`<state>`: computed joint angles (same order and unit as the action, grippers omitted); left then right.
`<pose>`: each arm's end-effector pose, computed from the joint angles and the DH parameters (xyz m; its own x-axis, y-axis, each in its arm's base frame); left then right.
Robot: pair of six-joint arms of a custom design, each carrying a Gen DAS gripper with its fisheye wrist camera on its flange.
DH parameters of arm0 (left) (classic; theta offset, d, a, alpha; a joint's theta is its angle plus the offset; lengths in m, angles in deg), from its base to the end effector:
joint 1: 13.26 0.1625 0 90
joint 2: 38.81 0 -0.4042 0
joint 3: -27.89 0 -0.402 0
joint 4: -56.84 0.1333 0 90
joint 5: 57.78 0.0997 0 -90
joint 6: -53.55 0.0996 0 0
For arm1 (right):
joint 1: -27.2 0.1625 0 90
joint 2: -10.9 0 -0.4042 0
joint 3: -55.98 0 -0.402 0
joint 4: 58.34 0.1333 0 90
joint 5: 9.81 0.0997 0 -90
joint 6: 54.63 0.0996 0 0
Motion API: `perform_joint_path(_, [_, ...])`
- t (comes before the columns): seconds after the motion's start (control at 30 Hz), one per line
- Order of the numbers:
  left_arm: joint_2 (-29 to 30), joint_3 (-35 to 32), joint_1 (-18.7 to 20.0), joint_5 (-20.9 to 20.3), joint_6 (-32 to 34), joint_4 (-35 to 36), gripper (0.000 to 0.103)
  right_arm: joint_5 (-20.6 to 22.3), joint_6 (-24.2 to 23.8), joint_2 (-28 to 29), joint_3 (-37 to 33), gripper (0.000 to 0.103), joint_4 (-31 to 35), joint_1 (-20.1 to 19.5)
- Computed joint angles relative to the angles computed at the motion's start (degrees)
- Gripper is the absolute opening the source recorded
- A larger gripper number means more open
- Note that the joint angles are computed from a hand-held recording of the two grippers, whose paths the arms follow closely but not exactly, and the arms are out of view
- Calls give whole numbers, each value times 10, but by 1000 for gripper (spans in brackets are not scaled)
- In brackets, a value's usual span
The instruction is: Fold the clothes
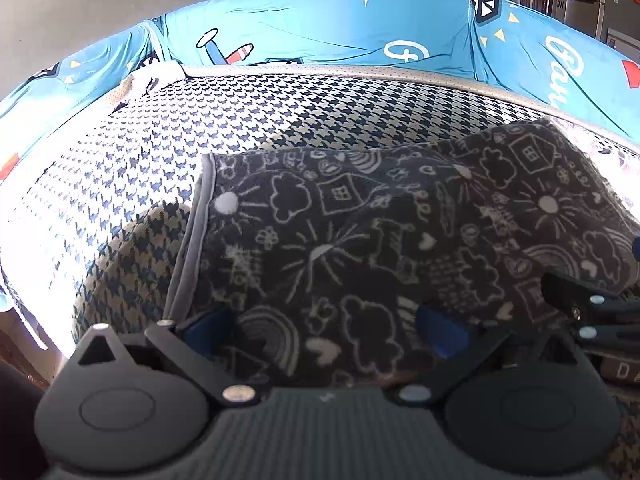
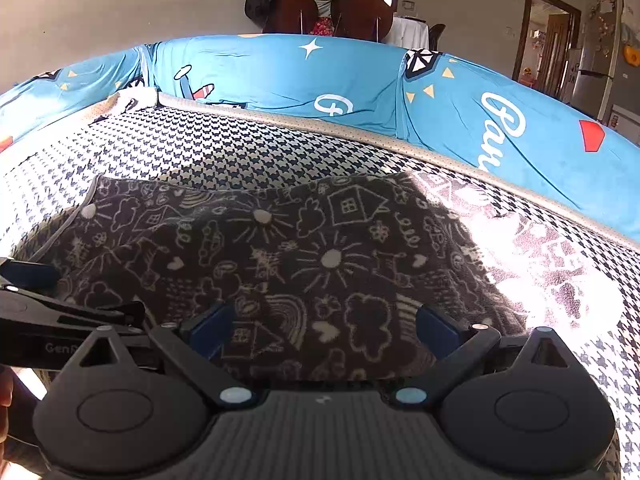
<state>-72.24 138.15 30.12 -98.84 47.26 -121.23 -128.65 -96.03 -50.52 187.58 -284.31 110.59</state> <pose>-0.2490 -0.5220 -0.0510 -0.6327 0.3004 -0.7138 0.6475 0.7108 -0.2748 0.0329 -0.4569 0.1944 -0.6459 0.1341 0.7515 -0.5065 0.6612 -0.5533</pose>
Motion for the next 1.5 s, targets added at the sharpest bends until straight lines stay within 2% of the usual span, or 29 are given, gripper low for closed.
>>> perform_joint_path(0.1, [-3, 0, 4, -8, -3, 5, 103, -9, 26, -5, -6, 99, 34, -7])
perform_joint_path(0.43, [-12, -1, 11, -27, -18, 17, 103, -22, 22, 9, -16, 100, 36, -11])
perform_joint_path(0.7, [-21, 5, 7, -14, -15, -7, 103, -26, 21, 12, -11, 100, 17, 1])
perform_joint_path(0.83, [-30, 4, 12, -18, -22, -10, 103, -6, 19, 7, -1, 99, 14, 5])
perform_joint_path(0.9, [-32, 5, 13, -15, -22, -15, 103, 5, 3, 11, 5, 99, 1, 9])
perform_joint_path(1.0, [-30, 3, 12, 11, -14, -35, 103, 21, -27, 20, 12, 99, -22, 14])
perform_joint_path(1.3, [-52, -14, 42, -4, -85, 39, 103, 124, -88, 21, 40, 99, -16, 12])
perform_joint_path(1.5, [-67, -25, 55, -32, -101, 78, 103, 161, -130, 33, 41, 99, 5, 15])
